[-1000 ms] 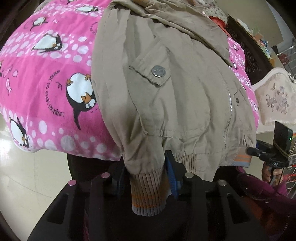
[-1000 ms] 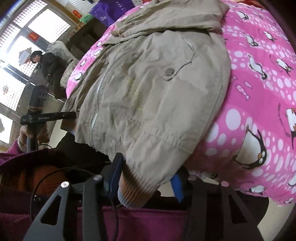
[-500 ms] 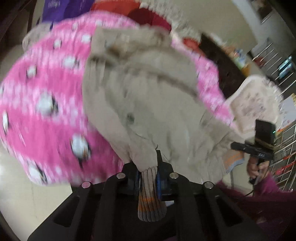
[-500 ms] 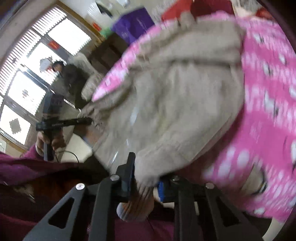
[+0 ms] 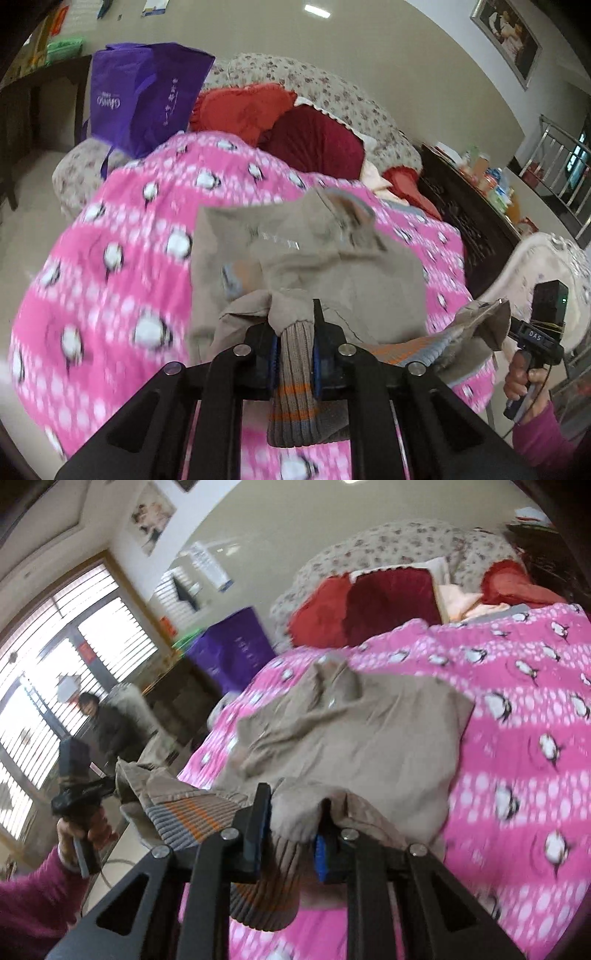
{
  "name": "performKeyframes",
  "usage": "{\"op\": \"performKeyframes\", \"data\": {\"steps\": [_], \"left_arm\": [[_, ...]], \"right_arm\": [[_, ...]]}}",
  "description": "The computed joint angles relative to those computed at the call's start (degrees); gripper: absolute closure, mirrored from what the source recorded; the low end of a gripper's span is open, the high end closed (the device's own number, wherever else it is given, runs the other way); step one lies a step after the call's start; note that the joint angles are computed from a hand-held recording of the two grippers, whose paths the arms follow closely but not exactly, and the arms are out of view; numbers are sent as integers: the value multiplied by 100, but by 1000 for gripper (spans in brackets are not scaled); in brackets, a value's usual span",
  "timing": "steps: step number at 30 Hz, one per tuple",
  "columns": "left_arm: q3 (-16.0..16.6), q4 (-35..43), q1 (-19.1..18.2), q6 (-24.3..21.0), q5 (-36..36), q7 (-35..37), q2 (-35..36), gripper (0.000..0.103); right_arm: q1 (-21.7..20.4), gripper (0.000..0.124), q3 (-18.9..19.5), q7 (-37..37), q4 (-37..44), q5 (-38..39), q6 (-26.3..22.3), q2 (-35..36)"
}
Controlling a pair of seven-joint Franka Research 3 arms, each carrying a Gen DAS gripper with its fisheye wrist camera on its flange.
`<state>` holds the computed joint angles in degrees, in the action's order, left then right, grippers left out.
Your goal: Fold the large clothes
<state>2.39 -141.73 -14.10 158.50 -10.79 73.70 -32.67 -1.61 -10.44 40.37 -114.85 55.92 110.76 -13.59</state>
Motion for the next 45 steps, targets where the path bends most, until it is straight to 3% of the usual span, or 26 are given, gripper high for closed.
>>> {"op": "performKeyframes", "data": {"steps": [6, 13, 15, 18, 22, 24, 26, 28, 30, 35, 37, 38, 40, 42, 45], "left_arm": [[108, 1093, 123, 104, -204, 216, 1412, 102], [-404, 2382, 845, 272, 32, 5, 2901, 101], [-459, 2634, 933, 377, -745, 426, 3272, 96], [-563, 3137, 1181, -199, -361, -87, 3721, 85], [-822, 2951, 1421, -150, -335, 82, 3531, 71], [-859, 2747, 1439, -35, -164, 124, 3309, 52], [-839, 2598, 1444, 136, -19, -5, 3172, 43], [-791, 2561, 1465, 127, 41, -160, 3087, 43], [-742, 2549, 1490, 94, 31, -265, 3025, 43], [-637, 2221, 1441, -114, -195, -75, 2652, 43], [-584, 2021, 1351, -310, -284, 182, 2475, 43], [-546, 1895, 1282, -339, -399, 394, 2394, 43], [-552, 1644, 1222, -420, -297, 562, 2265, 43], [-611, 1447, 1206, -453, -10, 561, 2237, 43], [-718, 1410, 1211, -610, 467, 354, 2372, 43]], "right_arm": [[22, 104, 279, 836, 1125, 12, 639, 1269], [-157, 104, 738, 1559, 2592, -151, 894, 2677], [-190, 94, 846, 1886, 3105, -432, 919, 3124], [-236, 83, 939, 2369, 3317, -814, 1224, 3326], [-587, 79, 1086, 1835, 2673, -165, 1328, 2781], [-557, 79, 1066, 1150, 2356, -311, 1081, 2467], [-387, 79, 1033, 750, 2137, -649, 1007, 2300], [-160, 79, 1048, 505, 2072, -1061, 916, 2333], [174, 79, 1095, 597, 2101, -1647, 1292, 2506], [607, 80, 1113, 1887, 3221, -2249, 2387, 3596], [477, 79, 1280, 2658, 3701, -2605, 2169, 3900], [543, 79, 1194, 2530, 3641, -2425, 2085, 3815], [395, 77, 1438, 1811, 3141, -2175, 2262, 3413], [408, 59, 1551, 1012, 2584, -1983, 2519, 2968], [744, 53, 1467, 800, 2398, -2396, 2726, 2858]]}}
